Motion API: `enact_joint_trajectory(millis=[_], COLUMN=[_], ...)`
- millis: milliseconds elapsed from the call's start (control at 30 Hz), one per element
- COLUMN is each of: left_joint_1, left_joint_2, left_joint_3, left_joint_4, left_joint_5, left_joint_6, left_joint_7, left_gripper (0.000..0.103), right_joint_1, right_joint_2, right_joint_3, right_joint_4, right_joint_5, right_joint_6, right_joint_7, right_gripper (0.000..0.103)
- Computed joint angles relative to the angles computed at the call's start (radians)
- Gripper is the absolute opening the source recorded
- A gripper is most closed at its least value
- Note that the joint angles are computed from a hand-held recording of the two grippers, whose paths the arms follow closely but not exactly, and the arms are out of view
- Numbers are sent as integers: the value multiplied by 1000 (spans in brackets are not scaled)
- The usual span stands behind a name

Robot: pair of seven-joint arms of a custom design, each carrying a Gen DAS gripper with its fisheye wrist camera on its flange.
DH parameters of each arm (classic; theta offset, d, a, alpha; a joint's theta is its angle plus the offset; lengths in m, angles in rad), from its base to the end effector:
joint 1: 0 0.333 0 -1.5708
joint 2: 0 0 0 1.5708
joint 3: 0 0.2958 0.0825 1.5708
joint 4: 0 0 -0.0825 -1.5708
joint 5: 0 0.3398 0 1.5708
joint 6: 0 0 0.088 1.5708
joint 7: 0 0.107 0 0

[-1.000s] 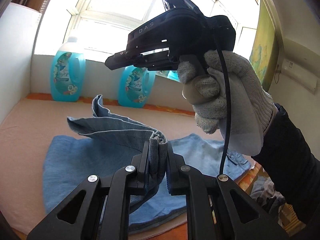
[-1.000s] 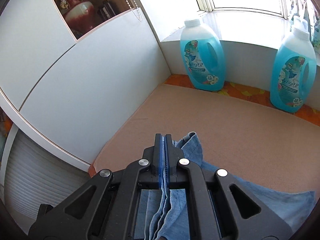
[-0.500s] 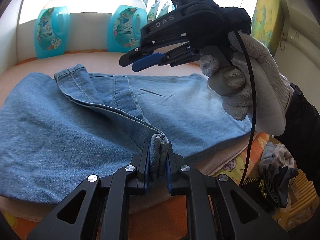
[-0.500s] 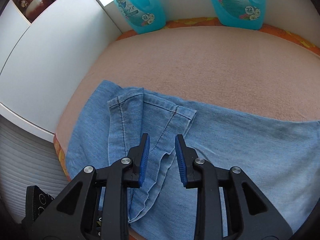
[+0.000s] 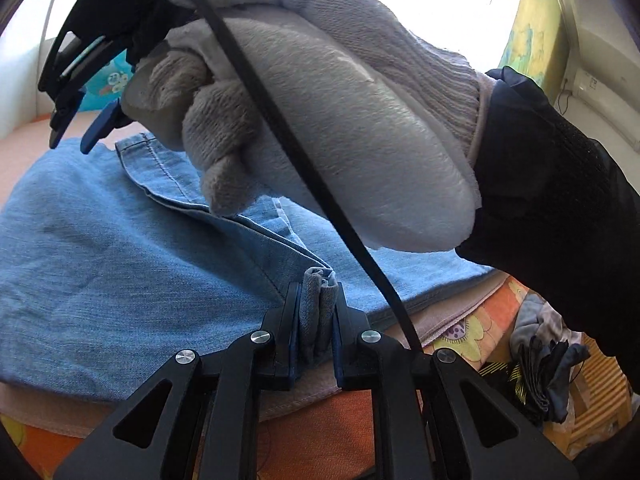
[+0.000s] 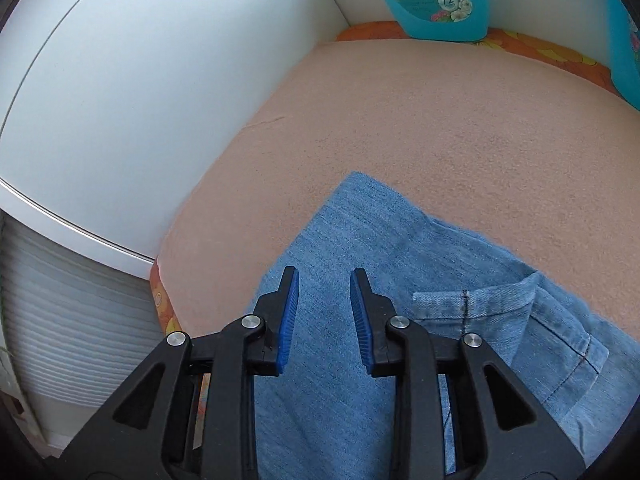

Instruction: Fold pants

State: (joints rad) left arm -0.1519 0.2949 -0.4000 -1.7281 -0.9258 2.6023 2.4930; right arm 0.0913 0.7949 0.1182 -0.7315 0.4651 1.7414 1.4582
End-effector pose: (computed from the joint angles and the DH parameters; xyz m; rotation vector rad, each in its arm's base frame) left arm 0.5604 -0.2943 0.4802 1.1226 -2.5508 1.4197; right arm 0.6972 0.1491 0.5079 -2.0432 1.5903 0.3380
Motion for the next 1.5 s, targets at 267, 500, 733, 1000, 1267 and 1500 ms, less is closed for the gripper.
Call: enact_joint_trajectory(millis=[267,500,733,1000,1267,1500], left_joint_1=[6,19,37,35,28,0], left_joint_2=[-3,7,4,-10,-18,-14], left_joint_3=[-5,3,7,24,33,17], left_joint_4=[5,18,35,37,43,92], left_joint_5=[-21,-61,-132,-184,-177,-183], left_joint_6=[-7,-33,-61,-70,-80,-83], left_joint_7=[18,43,64,89,86,111], left_gripper=[11,11,11,11,11,11], right_joint_1=[21,-72,-133,-152,-116,-99], right_joint_2=[-171,-424,-487,-486,-538,-619], right_joint_3=[-120,-144,-139,-128,-130,-154], right_joint_4=[-228,-592,-750,-812,-879,-864], right_joint_5=[-183,-130,39,195,188,76], right_joint_6=[65,200,178,193,357,419], right_joint_7=[74,28,-18,-41,-56,-86], right_gripper=[28,59,60,60,11,9])
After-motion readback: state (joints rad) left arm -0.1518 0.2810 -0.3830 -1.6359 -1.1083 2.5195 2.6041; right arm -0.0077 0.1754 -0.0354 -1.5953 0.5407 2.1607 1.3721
